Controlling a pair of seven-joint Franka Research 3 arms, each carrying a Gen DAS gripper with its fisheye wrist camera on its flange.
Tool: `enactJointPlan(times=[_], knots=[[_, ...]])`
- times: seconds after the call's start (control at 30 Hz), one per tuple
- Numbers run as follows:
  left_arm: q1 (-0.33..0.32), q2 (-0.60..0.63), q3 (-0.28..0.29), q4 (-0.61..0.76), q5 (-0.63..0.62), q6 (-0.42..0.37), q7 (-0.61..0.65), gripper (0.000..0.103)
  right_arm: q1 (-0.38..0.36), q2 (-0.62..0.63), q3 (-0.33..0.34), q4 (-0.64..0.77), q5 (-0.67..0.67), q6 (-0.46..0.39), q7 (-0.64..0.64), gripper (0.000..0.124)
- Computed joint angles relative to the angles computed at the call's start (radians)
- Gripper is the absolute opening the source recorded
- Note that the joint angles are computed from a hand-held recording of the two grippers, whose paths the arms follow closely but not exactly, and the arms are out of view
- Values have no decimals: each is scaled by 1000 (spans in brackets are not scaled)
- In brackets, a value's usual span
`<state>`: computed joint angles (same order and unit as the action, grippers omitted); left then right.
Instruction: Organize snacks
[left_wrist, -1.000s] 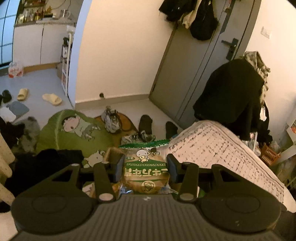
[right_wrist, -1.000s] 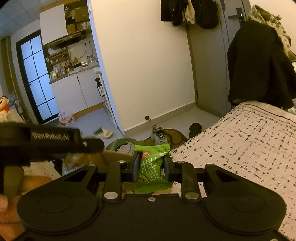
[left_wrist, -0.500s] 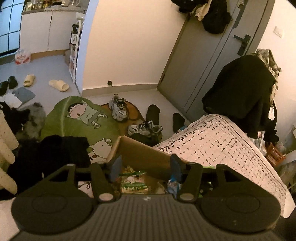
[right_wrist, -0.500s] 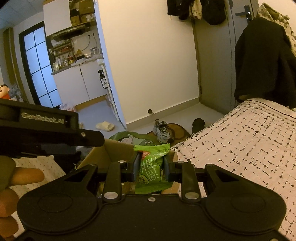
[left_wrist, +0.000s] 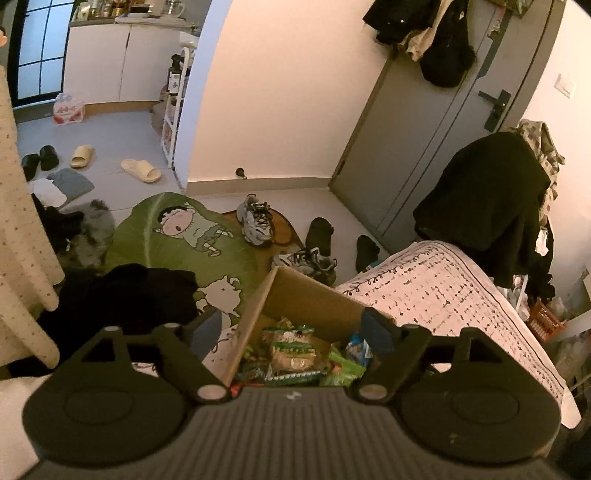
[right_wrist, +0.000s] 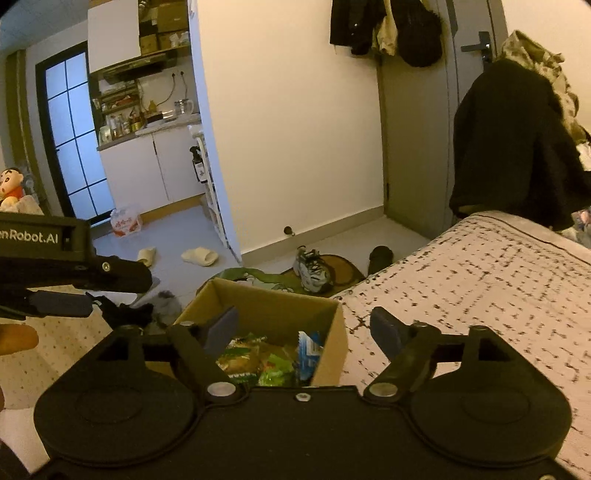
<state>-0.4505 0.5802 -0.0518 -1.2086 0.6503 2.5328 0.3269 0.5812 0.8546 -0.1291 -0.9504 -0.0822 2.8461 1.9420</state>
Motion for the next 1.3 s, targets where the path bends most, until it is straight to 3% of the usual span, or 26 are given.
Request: enactJointPlan(times=[0.1,0.53,0.57,0.73,1.0,1.3], knots=[[-8,-35,3,-42,14,-7,-17,84,20,-68,-27,-99,-18,28,21,92],[-5,-163,-40,-185,73,-12,-53,98,91,-275,-118,-378,-143,108,128,103],[-7,-170,-39,-194,86,-6,-63,103,91,-288,-117,-395,-148,108,133,103],[-19,-209,-44,-244,163,4,-99,103,126,-344,-163,-462,-222,73,219,103],[2,-273,-76,-331,202,31,-138,103,118,-471,-136,-627,-377,69,365,103],[11,-336,-98,-422,269,75,-195,103,51,-579,-52,-761,-504,65,474,103]])
